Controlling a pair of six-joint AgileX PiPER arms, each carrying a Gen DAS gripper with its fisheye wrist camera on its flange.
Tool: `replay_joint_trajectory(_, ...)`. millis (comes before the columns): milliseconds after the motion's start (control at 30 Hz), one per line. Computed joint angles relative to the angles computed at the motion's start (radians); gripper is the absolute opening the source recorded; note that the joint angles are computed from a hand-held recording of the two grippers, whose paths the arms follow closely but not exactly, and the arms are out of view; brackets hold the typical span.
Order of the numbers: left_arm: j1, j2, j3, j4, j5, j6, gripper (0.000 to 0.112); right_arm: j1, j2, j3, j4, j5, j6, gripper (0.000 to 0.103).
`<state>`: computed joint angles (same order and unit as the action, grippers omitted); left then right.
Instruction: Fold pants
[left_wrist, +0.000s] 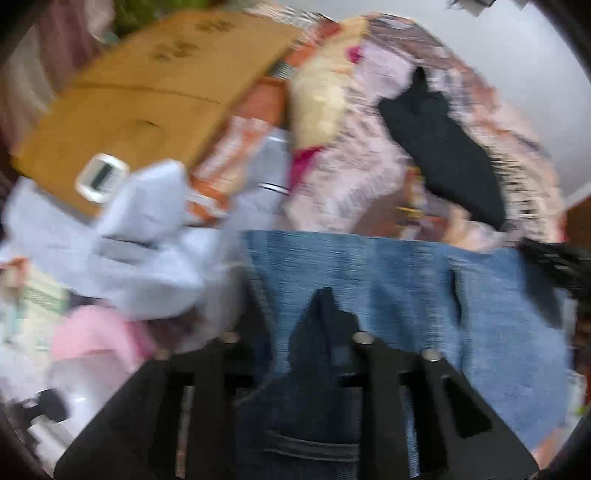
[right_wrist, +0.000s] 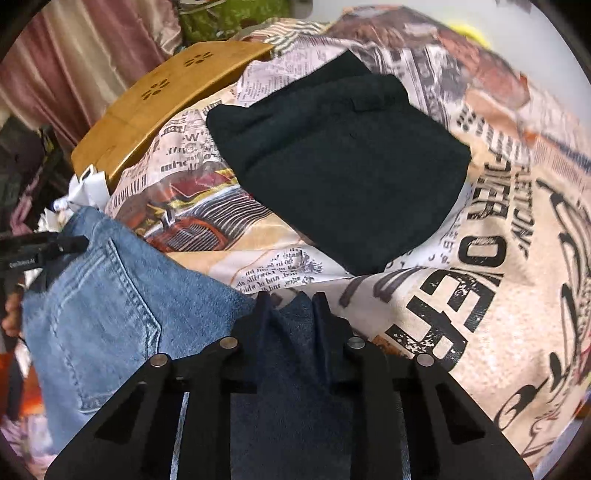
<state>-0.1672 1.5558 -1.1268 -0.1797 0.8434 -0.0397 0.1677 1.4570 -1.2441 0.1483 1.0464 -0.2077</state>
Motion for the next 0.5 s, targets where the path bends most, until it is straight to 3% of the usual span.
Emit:
replay_joint_trajectory(167,-0.059,-0.024,0.059,0.225,-0.051,-0.192,0.012,0.066,-0.032,0.024,-0.111,-0.055,0.052,0.013)
replay_joint_trajectory(267,-0.037,-0.035,0.093,0.194,-0.063,-0.155,0.013,0.043,-0.025,0.022,-0.092,-0.067,0.031,0.012)
replay_joint_trajectory(400,-0.074,-0.058,0.052,0.272,-0.006,-0.172,0.013,0.070,-0.019,0.017,-0.133,-0.062,0.070,0.013)
replay_joint_trajectory(433,-0.072,-0.061,0.034,0.267,0.009,-0.162,0.014,0.077,-0.031,0.018,-0.137,-0.059,0.071,0.016)
replay_joint_trajectory(500,-0.046,-0.101,0.020,0.226,0.037,-0.120,0.029,0.086,-0.062,0.008,-0.148,-0.029,0.071,0.019)
